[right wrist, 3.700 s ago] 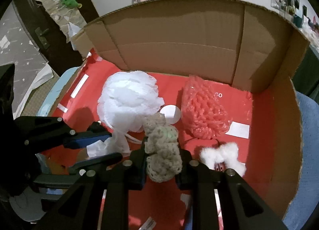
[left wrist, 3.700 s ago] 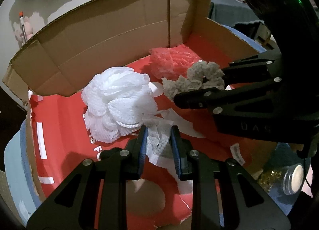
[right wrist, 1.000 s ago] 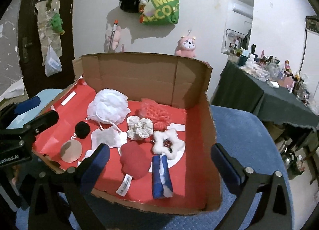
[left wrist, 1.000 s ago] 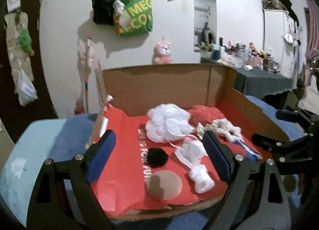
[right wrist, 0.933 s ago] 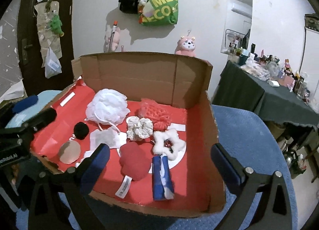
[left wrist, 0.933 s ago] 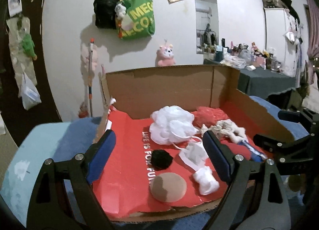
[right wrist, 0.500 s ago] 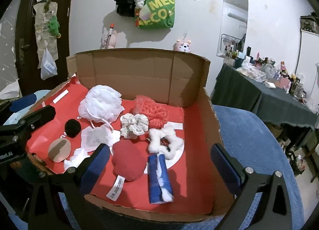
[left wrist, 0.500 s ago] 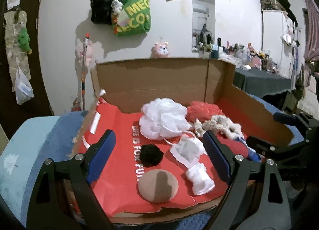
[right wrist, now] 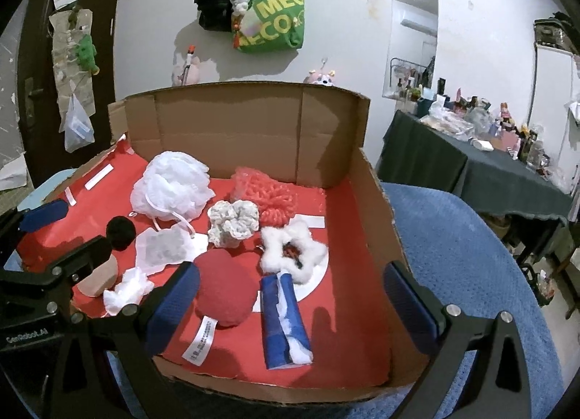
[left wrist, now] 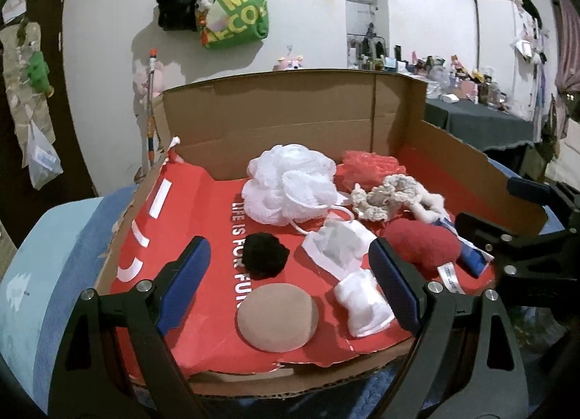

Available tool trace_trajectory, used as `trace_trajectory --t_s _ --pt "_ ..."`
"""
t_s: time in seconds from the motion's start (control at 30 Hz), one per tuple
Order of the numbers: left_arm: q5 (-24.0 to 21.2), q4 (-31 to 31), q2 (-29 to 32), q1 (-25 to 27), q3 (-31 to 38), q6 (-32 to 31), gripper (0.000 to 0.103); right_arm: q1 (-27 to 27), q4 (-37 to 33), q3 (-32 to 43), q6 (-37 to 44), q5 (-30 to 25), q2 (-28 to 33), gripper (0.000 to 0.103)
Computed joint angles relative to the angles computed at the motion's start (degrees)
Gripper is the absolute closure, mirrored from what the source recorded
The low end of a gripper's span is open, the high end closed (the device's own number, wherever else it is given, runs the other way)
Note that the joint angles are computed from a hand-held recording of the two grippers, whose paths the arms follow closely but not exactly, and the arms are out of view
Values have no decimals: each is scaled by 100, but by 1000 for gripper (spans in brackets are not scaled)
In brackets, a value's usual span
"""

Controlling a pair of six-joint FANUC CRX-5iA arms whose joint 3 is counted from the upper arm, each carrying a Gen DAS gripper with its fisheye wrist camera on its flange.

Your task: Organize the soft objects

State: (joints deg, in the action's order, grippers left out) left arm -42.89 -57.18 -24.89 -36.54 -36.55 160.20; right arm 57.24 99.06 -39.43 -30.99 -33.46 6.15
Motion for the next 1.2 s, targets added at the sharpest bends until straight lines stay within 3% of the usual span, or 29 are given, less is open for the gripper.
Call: trace_trajectory --t_s 0.33,0.57,1.2 --pt "-278 -313 -39 -246 -23 502 14 -61 612 -93 -555 -247 36 0" --pt "-233 -157 -93 -116 -49 388 14 22 606 -96 -562 -435 71 0" --pt "134 272 -194 352 -165 48 13 -63 638 -94 -616 -320 88 0"
